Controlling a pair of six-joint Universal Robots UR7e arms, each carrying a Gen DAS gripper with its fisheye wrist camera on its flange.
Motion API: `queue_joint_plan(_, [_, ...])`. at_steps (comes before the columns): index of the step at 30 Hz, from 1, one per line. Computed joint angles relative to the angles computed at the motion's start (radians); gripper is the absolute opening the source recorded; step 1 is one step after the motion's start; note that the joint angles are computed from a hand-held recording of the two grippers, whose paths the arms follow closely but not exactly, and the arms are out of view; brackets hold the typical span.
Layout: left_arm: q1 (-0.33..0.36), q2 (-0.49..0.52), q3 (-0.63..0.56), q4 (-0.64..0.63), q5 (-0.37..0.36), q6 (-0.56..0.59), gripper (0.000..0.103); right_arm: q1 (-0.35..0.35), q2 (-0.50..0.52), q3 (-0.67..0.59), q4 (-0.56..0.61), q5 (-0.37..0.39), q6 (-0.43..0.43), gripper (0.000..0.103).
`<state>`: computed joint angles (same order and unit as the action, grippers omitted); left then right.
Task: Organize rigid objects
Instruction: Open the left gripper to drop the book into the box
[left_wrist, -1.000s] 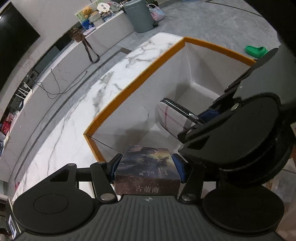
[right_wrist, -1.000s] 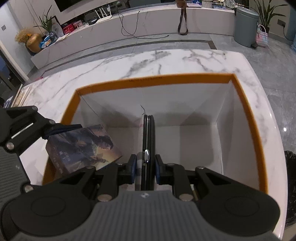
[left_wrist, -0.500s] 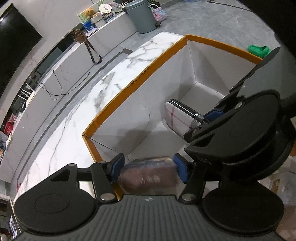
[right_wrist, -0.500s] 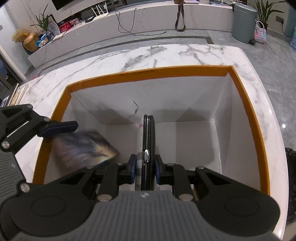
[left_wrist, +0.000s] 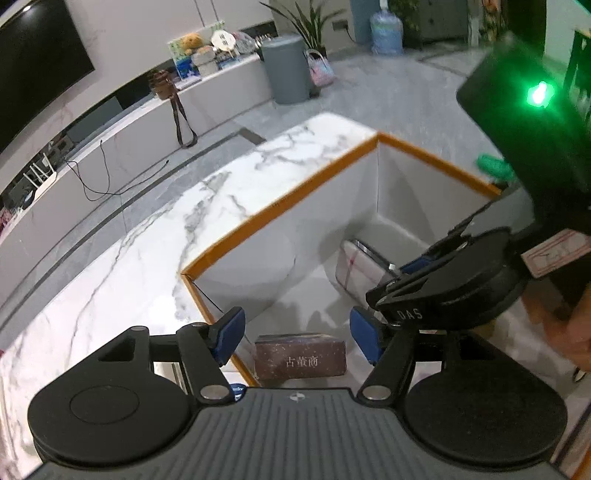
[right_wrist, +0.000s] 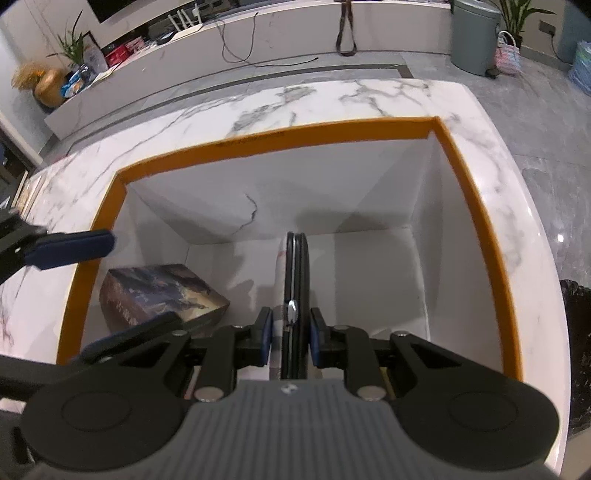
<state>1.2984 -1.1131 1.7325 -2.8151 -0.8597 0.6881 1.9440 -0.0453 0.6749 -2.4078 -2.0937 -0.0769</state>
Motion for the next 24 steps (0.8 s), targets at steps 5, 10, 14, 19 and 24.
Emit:
queue_joint_plan(5, [-0.003,-0.031,0.01,0.009,-0.013,-0.048,0.076,0.009,-0.002,0.01,-0.031,-0.021,-0.026,0.017])
queue_joint_plan(10, [0.003,-0.059,-0.003,0.036,-0.034,-0.146,0.076,0.017,0.002,0.01,-0.049,-0.045,-0.046,0.015])
queue_joint_plan(14, [0.013,-0.063,-0.033,0.053,-0.004,-0.234,0.074,0.025,0.007,0.014,-0.063,-0.065,-0.076,0.015])
queue_joint_plan(19, [0.034,-0.068,-0.066,0.146,-0.023,-0.331,0.066,0.032,0.017,0.002,-0.056,-0.059,-0.089,0.015])
queue_joint_plan(24, [0.051,-0.072,-0.067,0.183,-0.041,-0.355,0.051,0.037,0.043,-0.033,-0.056,-0.033,-0.083,0.014])
